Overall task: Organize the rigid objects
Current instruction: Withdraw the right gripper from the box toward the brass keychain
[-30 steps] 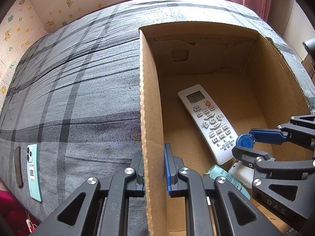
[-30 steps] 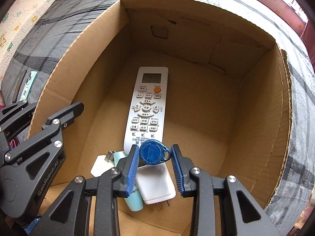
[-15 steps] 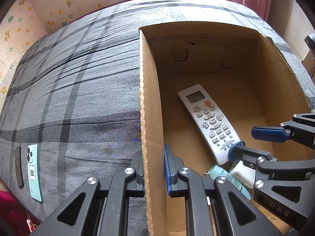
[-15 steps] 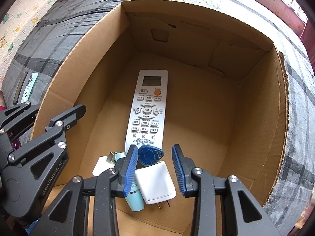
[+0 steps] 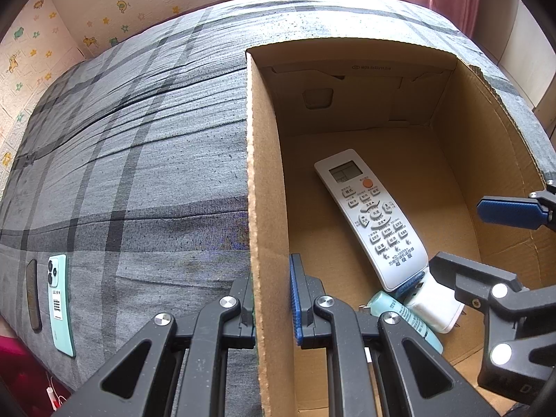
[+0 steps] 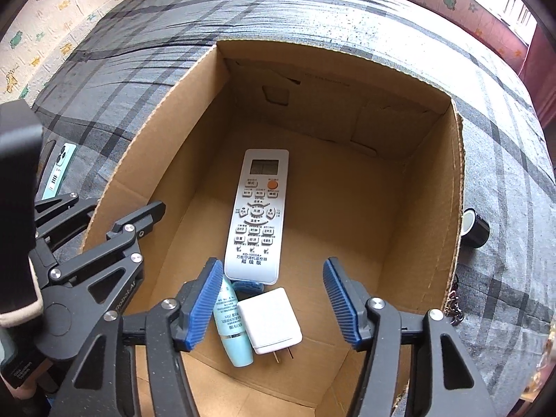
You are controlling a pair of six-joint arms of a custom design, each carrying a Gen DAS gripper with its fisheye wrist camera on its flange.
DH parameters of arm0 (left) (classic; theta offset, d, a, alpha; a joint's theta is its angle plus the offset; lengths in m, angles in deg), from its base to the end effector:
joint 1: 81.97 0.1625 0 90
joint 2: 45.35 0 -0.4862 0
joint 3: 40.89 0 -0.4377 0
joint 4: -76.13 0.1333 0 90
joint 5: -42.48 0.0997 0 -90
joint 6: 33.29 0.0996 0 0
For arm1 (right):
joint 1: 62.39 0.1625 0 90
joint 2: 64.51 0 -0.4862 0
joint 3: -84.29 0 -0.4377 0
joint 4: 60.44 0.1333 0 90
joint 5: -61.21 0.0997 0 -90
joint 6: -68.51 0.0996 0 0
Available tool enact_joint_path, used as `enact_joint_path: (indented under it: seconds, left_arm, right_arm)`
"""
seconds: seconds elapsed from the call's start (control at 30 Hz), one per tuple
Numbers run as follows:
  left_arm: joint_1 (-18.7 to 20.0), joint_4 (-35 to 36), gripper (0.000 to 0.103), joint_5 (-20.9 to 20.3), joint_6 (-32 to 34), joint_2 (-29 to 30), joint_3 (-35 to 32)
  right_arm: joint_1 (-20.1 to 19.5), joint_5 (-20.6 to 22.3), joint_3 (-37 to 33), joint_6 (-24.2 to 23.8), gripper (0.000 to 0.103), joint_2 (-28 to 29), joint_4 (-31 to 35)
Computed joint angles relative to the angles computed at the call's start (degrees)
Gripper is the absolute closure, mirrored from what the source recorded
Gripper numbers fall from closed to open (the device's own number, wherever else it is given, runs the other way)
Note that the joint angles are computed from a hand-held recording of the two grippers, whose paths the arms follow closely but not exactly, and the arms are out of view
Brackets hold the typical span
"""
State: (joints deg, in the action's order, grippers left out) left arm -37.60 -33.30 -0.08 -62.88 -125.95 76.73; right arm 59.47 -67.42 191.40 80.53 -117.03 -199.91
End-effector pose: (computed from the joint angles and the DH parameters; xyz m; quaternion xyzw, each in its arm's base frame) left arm -0.2154 -0.4999 0.2843 0.1871 0.8873 -0.1317 0.4004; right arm 0.3992 -0.5076 0.1052 0.1770 -0.9261 0.0844 0.3222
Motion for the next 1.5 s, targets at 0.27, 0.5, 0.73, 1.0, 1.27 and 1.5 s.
enact_joint_path:
  seconds: [0.27,0.5,0.73,1.0,1.27,1.5]
  left_arm:
    - [0.0,0.0,0.088,0.0,0.0,0.0,0.0]
    - [0.1,0.0,0.088,-0.2,-0.1,0.0,-0.1]
    - [0.1,0.1,0.088,-0.1,-0.1,0.0,-0.1]
    - [0.2,0.1,0.088,-0.3,0.0,-0.1,-0.2]
    - [0.3,0.2,0.088,-0.2,0.1,0.0,-0.3]
    - [0.3,0.2,0.088,-0.2,0.1,0.0,-0.3]
  right_arm:
    - [1.8,-2.5,0.5,-1.5,0.014,-1.4,-2.1]
    - [2.3,-3.5,1.2,-1.5,0.000,-3.0,-3.2]
    - [1.9,-5.1,2.0,-2.1,0.000,-5.5,-3.8]
    - [0.1,-7.8,3.6,-1.0,0.000,-8.8,-4.2]
    - [-2.0,-9.8,5.4,1.0,0.000,-12.3,-3.6]
    - [-4.7,-10.2,7.7,2.8,0.000,-14.9,-4.6]
